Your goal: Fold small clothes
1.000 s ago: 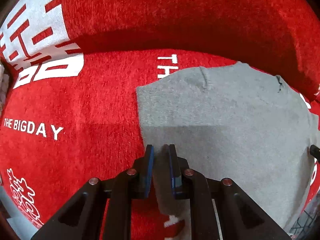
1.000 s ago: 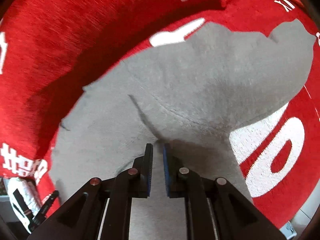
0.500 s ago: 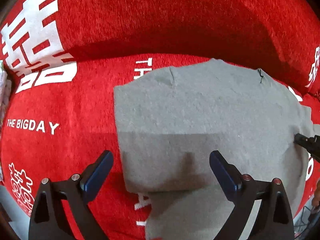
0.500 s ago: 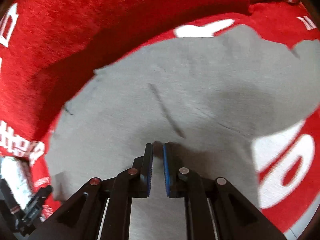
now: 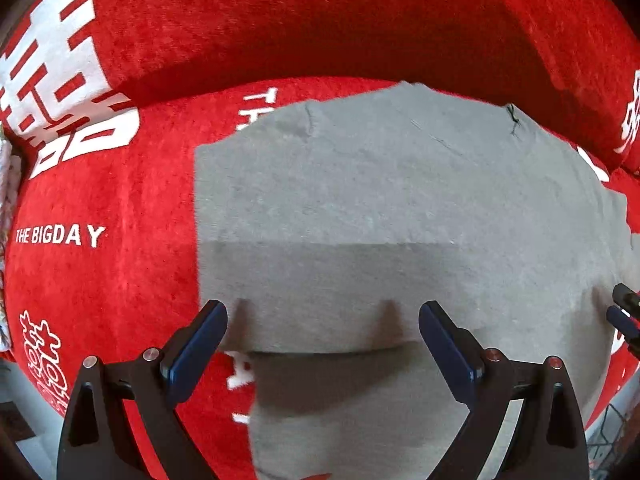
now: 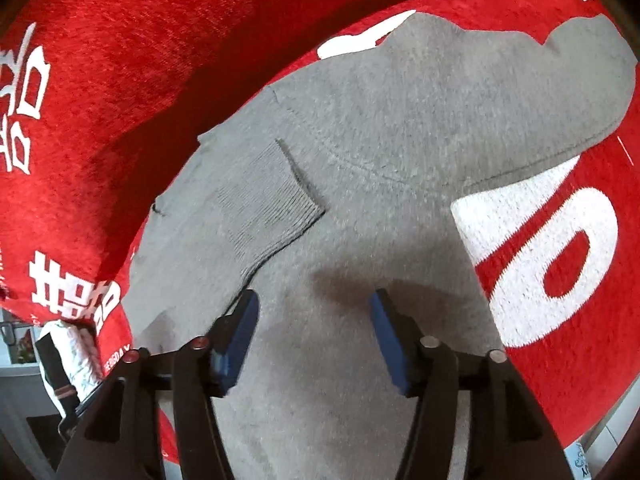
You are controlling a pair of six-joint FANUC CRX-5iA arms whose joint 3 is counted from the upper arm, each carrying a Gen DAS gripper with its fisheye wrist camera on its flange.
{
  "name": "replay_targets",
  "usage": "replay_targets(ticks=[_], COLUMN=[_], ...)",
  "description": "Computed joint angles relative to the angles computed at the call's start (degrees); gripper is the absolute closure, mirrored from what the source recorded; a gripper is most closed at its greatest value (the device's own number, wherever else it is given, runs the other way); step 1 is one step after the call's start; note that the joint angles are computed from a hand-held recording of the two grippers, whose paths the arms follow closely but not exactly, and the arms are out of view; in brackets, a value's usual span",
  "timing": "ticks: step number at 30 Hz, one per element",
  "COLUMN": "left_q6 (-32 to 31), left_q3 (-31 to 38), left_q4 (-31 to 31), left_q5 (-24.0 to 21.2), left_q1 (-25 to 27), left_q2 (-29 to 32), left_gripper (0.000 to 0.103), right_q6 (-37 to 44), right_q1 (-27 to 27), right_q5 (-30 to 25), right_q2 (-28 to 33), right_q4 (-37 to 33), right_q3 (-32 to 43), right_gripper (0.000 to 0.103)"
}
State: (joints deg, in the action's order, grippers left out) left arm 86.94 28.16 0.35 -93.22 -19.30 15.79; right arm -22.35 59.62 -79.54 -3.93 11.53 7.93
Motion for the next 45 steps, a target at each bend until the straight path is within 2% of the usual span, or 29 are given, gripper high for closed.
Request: replay_targets(ticks=[1,4,5,6,11,15,20,23,33,36,41,45], left_q6=[0.2,0.3,0.3,0.3,0.6,1.2,2.5,2.8,3.8,3.1,4.3,5.0], left_q3=[0.2,0.7,0.9,1.3,3.3,5.5,8.5,10.5,18.7,21.1,23.4,25.2], left_q4=[0.0,-0.4,-0.5,-0.6,-1.1,-2.1,-2.0,-2.0,-0.4,0.4,3.1,3.8], left_q5=[-0.3,-0.4,-0.5,-0.7,-1.8,-2.8,-4.5,-5.3,-9.1,-9.9,-9.0,-7.7], left_q1=[-0.2,-1.3,-1.6,-2.1,-4.2,-6.4,-9.2,-11.1,-16.2,-17.7,-19.3,-21.0], left_q2=[0.2,0.4,0.6,0.8,2.1,3.4,5.2,6.7,13.5,15.4,17.2,18.2], left_gripper=[0.006,0.006,0.006,0.006,0.006,0.006,0.006,0.006,0.006,0.006,0.006,0.006], right_q6=[-0.2,-1.0,-1.0,-1.1,-0.2,-1.0,-6.0,-9.5,-22.0,-29.2,-44.8,-54.6], right_q1=[0.2,0.9,1.0,1.2,1.6,1.3,2.0,3.0,9.2,12.2,21.1,26.8], right_q5=[0.5,1.9,2.3,2.9,3.1,6.4,12.1,12.8,1.2,-3.0,-14.3,-19.4], right_q2=[-0.3,-1.5,-1.8,-2.2,-3.0,-5.4,-10.9,-14.0,-24.6,-29.7,-38.1,-44.5], right_q4=[0.2,1.3,1.8,2.3,3.5,3.5,6.7,9.0,16.1,18.1,22.4,26.6], right_q3=[-0.4,-1.7,-2.0,-2.5,-3.1,-5.9,-12.5,-15.8,-23.5,-27.3,-33.8,-39.5], right_gripper=[0.028,0.028,0.020,0.017,0.017,0.017,0.016,0.016,0.016,0.016,0.016,0.016])
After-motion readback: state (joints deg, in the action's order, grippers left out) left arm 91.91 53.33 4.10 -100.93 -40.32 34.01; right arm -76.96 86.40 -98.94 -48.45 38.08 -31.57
